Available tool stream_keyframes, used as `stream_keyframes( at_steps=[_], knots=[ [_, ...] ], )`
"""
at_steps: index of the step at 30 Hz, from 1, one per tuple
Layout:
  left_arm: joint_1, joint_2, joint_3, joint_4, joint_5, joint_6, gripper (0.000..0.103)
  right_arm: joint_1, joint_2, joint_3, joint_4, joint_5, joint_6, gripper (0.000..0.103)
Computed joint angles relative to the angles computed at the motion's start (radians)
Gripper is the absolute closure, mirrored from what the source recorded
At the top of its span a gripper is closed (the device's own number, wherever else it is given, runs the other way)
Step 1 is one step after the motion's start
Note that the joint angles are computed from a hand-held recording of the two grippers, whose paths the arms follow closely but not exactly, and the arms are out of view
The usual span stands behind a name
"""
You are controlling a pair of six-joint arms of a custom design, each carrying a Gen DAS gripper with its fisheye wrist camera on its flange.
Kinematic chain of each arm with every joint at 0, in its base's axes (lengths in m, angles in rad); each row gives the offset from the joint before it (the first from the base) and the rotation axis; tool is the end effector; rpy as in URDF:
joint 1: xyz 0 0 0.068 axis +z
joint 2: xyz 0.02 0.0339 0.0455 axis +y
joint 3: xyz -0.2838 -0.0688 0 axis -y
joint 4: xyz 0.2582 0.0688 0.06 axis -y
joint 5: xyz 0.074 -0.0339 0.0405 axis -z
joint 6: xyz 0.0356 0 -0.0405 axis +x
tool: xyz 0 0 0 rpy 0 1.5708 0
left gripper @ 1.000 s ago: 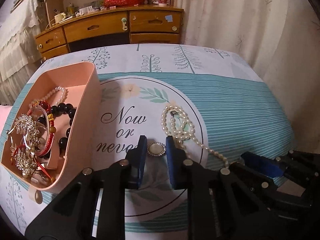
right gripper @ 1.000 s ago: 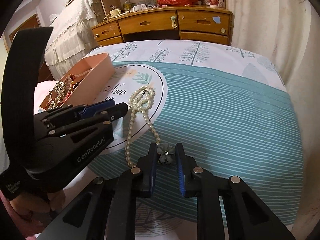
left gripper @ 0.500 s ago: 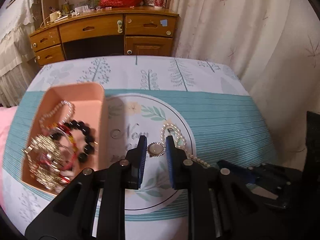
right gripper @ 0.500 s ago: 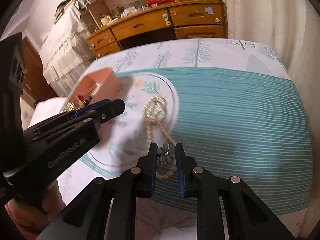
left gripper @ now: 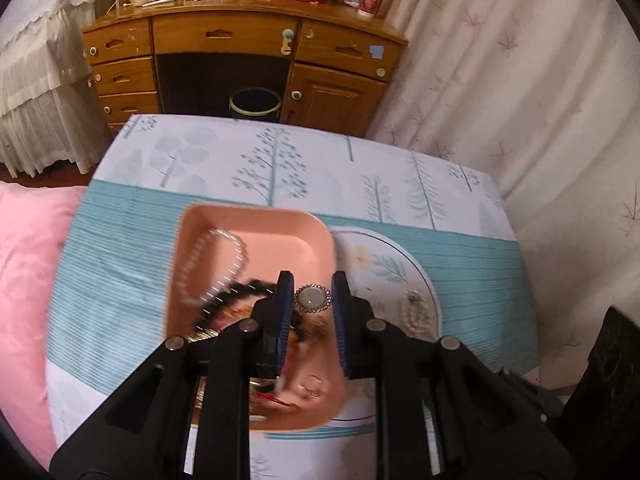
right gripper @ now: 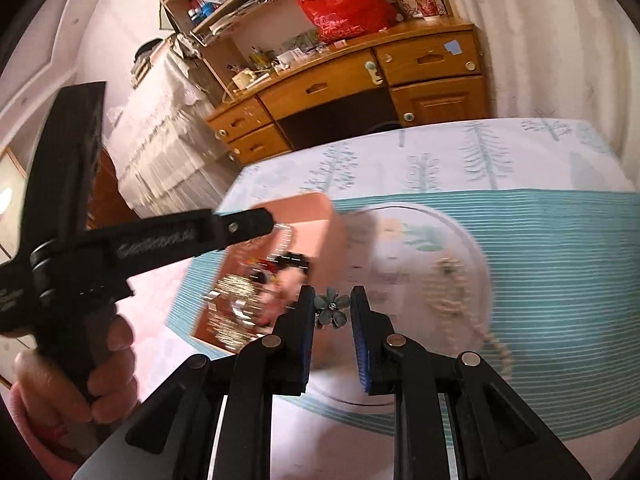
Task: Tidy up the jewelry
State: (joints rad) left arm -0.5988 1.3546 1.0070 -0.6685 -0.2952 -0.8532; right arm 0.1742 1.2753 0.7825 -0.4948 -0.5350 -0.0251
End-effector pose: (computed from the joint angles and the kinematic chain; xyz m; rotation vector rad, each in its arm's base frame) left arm 0.2365 -0.1488 0.2673 -0.4271 2.4957 -0.1968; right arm 0.2439 0.0614 0.2284 -0.4543 2.4722 0.7407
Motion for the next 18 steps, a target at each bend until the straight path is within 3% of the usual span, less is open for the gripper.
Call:
stream_keyframes(
  at_steps=[5,10,12,13,14,18],
  knots=[
    [0.099,-0.057,-0.020,-0.032,0.066,0.075,0.086,0.137,-0.028,-0.004,0.021,0.009,0.177,0.085],
    [0.190,-0.067,-0.023,-0.058,0.147,0.138,0.085,0.286,-0.046,-0.027,0.069,0.096,0.334,0.084],
    [0.204,-0.044,0.000,-0.093,0.148,0.158,0.076,0.348,-0.043,-0.019,0.062,0.187,0.381,0.058],
    [0.207,-0.035,0.010,-0.111,0.143,0.162,0.057,0.374,-0.046,-0.017,0.059,0.236,0.401,0.037],
    [0.207,-0.036,0.010,-0.112,0.139,0.170,0.045,0.385,-0.065,-0.030,0.080,0.260,0.415,0.034],
    [0.206,-0.061,-0.012,-0.090,0.133,0.190,0.044,0.381,-0.120,-0.056,0.097,0.308,0.436,0.034]
  ],
)
